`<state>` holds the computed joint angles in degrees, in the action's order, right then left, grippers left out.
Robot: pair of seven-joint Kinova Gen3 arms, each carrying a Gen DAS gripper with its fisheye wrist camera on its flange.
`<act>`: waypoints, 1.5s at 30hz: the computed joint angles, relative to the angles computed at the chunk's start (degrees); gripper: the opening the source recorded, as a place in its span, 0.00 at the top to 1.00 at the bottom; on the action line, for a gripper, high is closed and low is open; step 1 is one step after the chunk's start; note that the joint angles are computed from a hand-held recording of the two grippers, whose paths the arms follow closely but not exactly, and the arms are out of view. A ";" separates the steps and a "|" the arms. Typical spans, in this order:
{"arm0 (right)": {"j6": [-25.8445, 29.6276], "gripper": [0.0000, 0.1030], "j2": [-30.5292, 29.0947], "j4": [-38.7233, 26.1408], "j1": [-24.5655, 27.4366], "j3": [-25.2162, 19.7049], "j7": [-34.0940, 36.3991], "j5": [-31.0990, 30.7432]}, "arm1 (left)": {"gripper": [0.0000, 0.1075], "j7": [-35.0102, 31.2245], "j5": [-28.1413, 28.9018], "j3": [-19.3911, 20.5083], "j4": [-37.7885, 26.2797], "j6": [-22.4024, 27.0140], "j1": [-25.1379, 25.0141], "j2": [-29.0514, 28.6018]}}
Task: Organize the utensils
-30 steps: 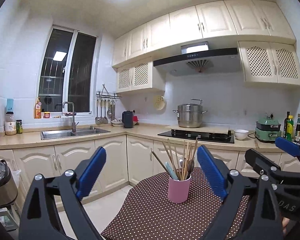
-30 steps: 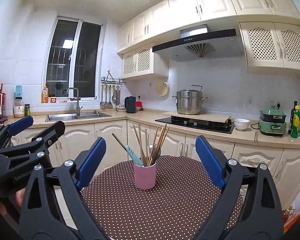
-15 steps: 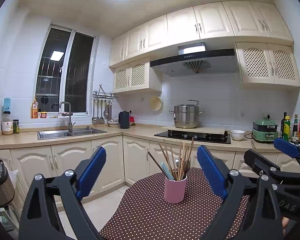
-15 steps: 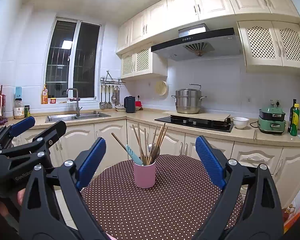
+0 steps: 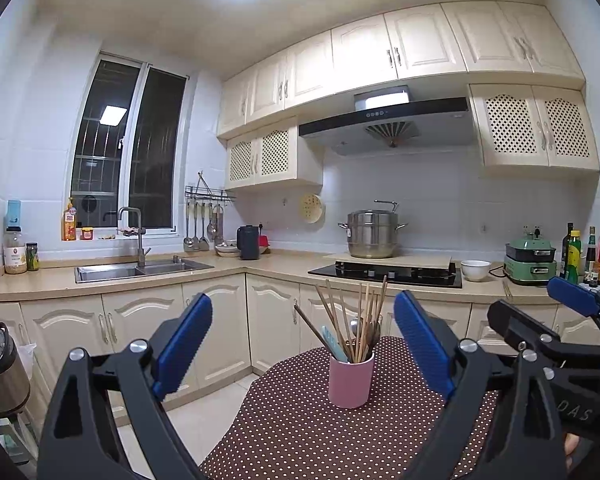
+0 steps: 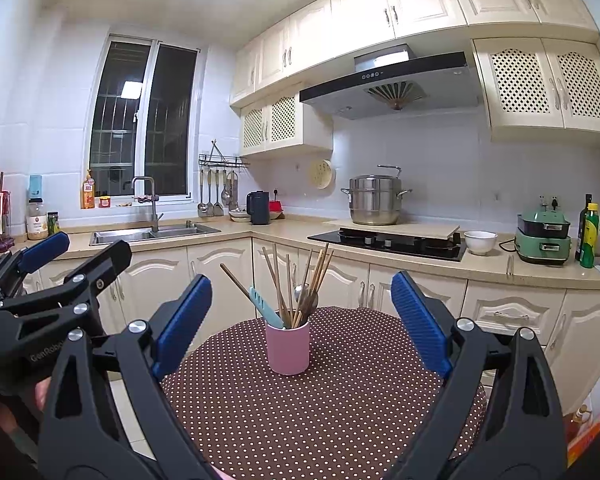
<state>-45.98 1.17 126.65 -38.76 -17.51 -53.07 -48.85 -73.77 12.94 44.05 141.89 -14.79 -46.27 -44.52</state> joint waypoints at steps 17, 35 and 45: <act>0.45 0.13 0.10 0.30 0.21 0.18 -1.08 0.46 | 0.16 -0.16 0.31 0.84 -0.52 0.64 -0.40 0.34; 1.34 0.13 0.34 0.02 0.56 0.55 -1.87 0.67 | 0.16 0.54 0.04 2.22 -0.85 0.65 -1.64 0.48; 1.47 0.13 0.31 0.01 0.56 0.63 -1.92 0.71 | 0.16 0.73 -0.02 2.49 -0.92 0.72 -1.88 0.39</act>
